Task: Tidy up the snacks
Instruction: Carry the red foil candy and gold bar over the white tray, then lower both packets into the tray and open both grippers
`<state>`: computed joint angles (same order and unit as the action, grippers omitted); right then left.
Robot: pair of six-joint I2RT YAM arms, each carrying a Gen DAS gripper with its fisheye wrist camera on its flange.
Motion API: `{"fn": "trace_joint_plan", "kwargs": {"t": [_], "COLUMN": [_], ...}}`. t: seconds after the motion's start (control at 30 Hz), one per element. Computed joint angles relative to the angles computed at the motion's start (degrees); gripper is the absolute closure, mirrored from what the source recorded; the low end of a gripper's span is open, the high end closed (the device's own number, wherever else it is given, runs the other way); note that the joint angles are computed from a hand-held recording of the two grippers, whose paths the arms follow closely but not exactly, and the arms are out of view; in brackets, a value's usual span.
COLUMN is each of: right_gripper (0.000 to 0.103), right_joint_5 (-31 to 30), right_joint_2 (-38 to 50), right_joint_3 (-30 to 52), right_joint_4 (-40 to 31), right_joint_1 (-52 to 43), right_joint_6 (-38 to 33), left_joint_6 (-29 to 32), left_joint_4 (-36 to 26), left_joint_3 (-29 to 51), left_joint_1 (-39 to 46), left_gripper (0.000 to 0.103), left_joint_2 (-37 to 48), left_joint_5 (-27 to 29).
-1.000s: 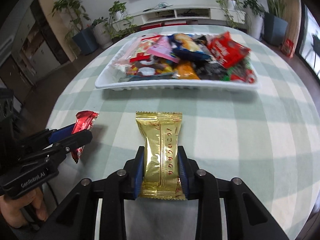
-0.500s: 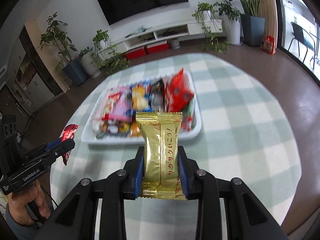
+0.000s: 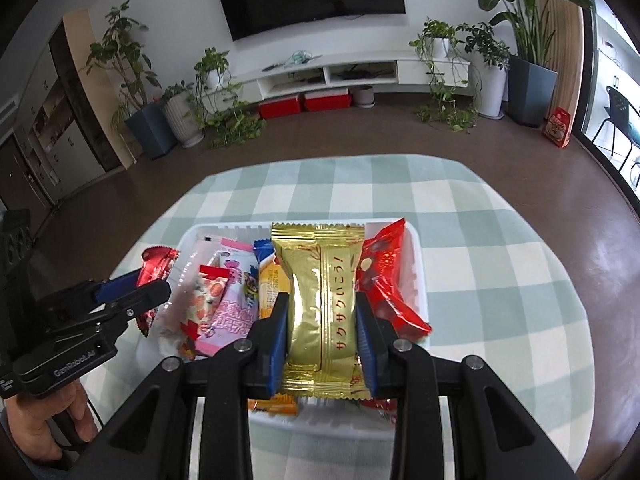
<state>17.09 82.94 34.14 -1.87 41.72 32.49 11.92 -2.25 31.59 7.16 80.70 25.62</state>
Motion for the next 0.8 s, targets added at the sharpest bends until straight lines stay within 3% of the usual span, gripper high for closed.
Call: {"fn": "trace_joint_plan", "kwargs": {"t": [0.23, 0.63, 0.7, 0.8], "right_gripper": [0.070, 0.069, 0.069, 0.068], "right_joint_5": [-2.38, -2.68, -2.60, -2.52], "right_joint_2": [9.24, 13.76, 13.91, 13.88], "right_joint_3": [2.39, 3.84, 3.86, 3.93], "right_joint_4": [4.69, 5.80, 5.88, 5.67], "right_joint_1": [-2.09, -2.60, -2.64, -2.57], "right_joint_6": [-1.62, -1.65, -1.74, -1.77], "left_joint_6": [-0.78, -0.98, -0.93, -1.26], "left_joint_4": [6.65, 10.91, 10.90, 11.01], "left_joint_3": [-0.79, -1.60, -1.65, -1.90], "left_joint_1": [-2.06, -3.35, -3.48, -3.64], "left_gripper": [0.072, 0.069, 0.066, 0.053], "left_joint_2": [6.75, 9.09, 9.02, 8.59], "left_joint_5": [-2.01, -3.36, -3.50, -4.18]}}
